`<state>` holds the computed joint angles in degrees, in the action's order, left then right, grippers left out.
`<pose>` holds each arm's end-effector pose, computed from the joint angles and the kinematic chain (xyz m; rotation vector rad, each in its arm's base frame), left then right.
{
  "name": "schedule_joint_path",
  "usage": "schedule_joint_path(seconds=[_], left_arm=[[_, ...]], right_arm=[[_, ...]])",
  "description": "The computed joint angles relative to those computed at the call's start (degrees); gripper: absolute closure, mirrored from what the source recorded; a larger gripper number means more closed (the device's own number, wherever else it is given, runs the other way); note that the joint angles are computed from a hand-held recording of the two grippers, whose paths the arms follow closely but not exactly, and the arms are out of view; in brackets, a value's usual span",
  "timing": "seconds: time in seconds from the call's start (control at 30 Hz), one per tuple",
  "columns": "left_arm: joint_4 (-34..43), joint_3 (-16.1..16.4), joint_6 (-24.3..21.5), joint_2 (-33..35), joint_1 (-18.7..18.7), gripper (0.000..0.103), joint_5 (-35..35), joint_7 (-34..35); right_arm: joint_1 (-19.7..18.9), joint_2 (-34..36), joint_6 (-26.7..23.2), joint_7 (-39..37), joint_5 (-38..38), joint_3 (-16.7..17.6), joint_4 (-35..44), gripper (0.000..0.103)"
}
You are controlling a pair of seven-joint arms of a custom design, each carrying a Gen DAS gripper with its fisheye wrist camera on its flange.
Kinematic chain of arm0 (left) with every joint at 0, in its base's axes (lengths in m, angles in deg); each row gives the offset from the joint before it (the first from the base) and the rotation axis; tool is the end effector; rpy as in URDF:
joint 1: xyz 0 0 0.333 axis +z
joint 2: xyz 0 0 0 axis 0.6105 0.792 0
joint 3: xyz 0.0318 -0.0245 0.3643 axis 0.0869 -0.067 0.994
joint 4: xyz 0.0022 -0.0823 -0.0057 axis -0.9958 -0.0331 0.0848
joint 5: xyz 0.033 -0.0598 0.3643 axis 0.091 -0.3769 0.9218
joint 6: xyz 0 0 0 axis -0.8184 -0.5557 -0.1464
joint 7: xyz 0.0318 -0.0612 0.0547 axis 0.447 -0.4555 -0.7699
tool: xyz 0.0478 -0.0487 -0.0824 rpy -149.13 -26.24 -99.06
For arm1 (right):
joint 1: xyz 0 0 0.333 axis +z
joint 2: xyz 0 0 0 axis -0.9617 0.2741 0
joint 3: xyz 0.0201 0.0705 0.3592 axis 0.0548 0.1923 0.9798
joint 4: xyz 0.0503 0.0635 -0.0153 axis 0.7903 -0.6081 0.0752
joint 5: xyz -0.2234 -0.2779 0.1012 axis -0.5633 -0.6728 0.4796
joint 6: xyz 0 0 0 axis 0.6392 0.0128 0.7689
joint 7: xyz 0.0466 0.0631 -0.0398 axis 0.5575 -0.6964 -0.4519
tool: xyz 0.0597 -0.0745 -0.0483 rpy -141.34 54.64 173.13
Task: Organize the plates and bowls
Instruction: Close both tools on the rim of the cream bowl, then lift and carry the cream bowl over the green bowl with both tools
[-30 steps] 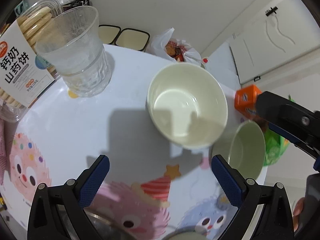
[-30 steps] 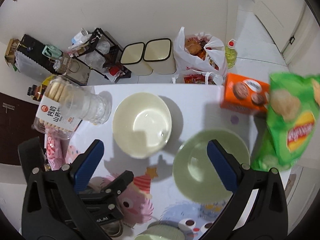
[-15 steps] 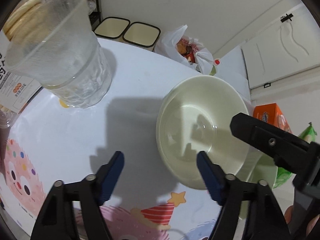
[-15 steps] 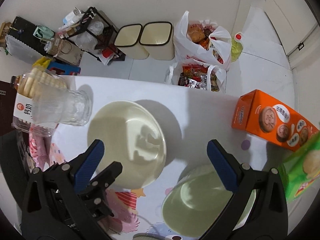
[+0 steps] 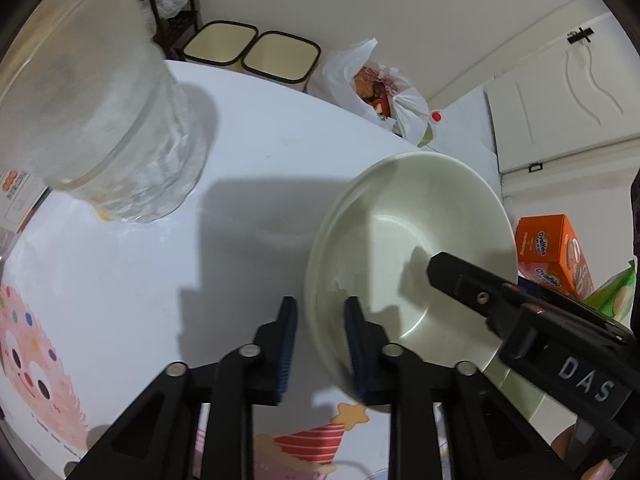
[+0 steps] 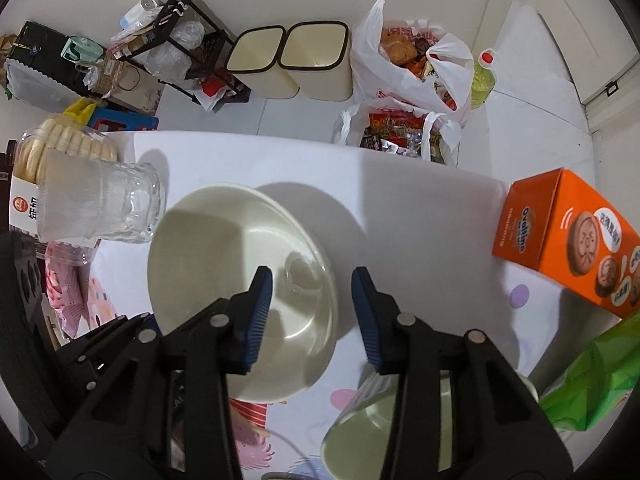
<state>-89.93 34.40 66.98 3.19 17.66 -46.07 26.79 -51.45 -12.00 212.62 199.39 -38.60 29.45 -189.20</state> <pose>0.4891 -0.3536 0.4993 2.0987 -2.0768 0.3090 0.4659 0.2815 0.5213 -1.9511 2.1380 0.2961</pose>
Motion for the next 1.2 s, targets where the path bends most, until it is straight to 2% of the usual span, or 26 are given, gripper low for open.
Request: schedule_joint_path(seconds=[0.07, 0.17, 0.3, 0.5, 0.67, 0.8, 0.93, 1.2], left_arm=[[0.24, 0.02, 0.45, 0.48, 0.03, 0.086, -0.2, 0.05], [0.36, 0.07, 1.0, 0.8, 0.0, 0.089, 0.0, -0.2], [-0.05, 0.04, 1.31, 0.51, 0.02, 0.089, 0.16, 0.02], [-0.23, 0.12, 1.43, 0.32, 0.23, 0.089, 0.11, 0.32], [-1.03, 0.16, 1.34, -0.74, 0.34, 0.089, 0.04, 0.34], [-1.2, 0.24, 1.32, -1.02, 0.35, 0.09, 0.44, 0.12], [-0.65, 0.12, 1.25, -0.58, 0.24, 0.094, 0.63, 0.48], [-1.56, 0.27, 1.11, -2.27, 0.26, 0.095, 1.68, 0.41]], right_arm=[[0.01, 0.27, -0.52, 0.72, -0.3, 0.0, 0.37, 0.059], [0.05, -0.03, 1.37, -0.31, 1.74, 0.02, -0.27, 0.061], [0.32, 0.23, -0.22, 2.75, -2.44, 0.25, 0.71, 0.076], [-0.15, -0.34, 0.57, 2.22, 1.14, -0.25, -0.48, 0.077], [0.06, -0.21, 0.78, 3.54, -0.72, 0.07, -0.28, 0.077], [0.15, -0.48, -0.19, 4.67, -2.93, 0.12, -0.44, 0.095], [0.48, -0.56, -0.45, 5.45, -5.15, 0.43, -0.26, 0.096], [1.21, -1.45, -0.04, 6.7, -7.38, 0.81, -0.32, 0.096]])
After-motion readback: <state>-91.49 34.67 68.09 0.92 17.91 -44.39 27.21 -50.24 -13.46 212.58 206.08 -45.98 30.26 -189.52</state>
